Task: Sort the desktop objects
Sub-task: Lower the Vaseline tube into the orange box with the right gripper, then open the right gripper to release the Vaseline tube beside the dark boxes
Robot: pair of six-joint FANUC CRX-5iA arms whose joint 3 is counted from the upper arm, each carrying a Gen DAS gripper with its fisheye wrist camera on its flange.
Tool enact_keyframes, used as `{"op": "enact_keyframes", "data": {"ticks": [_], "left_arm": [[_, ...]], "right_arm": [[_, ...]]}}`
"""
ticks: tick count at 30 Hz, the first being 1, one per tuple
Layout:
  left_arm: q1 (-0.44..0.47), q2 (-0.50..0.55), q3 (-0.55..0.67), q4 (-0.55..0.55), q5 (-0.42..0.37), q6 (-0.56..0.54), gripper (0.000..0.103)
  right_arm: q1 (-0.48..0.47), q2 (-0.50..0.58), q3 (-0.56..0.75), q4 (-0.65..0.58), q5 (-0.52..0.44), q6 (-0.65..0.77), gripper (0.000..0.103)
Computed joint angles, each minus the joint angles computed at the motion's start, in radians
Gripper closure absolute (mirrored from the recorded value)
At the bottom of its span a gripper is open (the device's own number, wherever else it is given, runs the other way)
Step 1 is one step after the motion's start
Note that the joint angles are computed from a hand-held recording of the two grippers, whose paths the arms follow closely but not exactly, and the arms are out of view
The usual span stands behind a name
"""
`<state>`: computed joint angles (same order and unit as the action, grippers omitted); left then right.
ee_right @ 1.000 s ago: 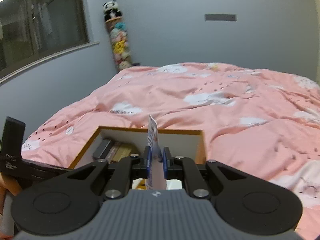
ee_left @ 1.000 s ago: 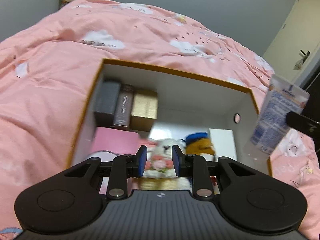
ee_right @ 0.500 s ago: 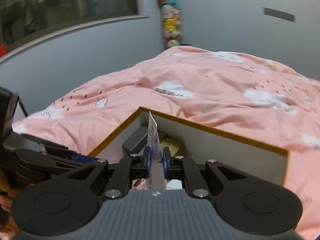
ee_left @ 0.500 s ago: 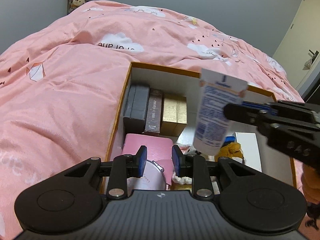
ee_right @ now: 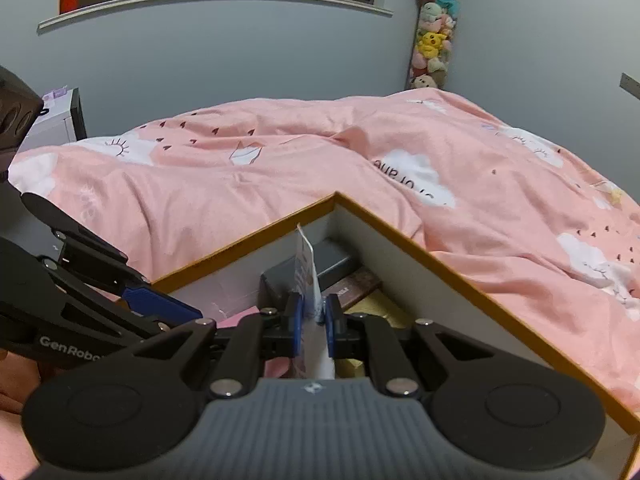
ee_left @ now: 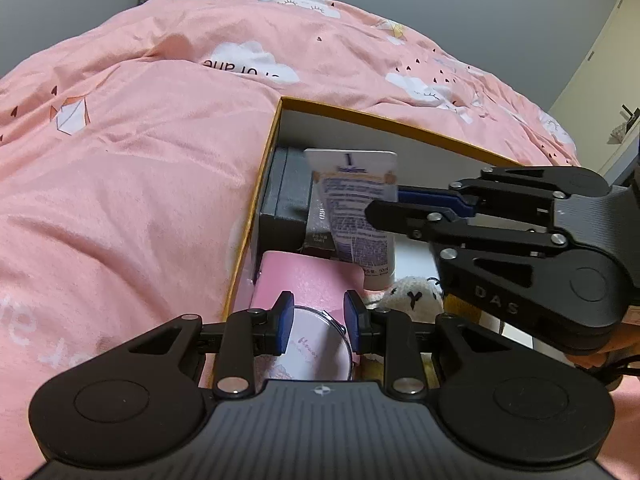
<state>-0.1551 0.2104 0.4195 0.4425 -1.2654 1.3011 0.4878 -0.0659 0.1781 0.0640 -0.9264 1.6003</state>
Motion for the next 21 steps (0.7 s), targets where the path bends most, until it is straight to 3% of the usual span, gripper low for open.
{"op": "enact_keyframes", "data": {"ticks": [9, 11, 21], "left_arm": [[0.000, 0.005, -0.004, 0.009, -0.008, -0.004, 0.073], [0.000, 0.004, -0.005, 0.011, -0.010, -0.005, 0.073], [-0.002, 0.001, -0.008, 0.001, -0.013, -0.001, 0.073]], "right_arm": [[-0.020, 0.010, 0.032, -0.036, -0.072, 0.007, 0.090], [-0.019, 0.029, 0.066, -0.034, -0.136, -0.001, 0.090], [0.029, 0.063, 0.071, 0.061, -0.284, 0.001, 0.090]]}}
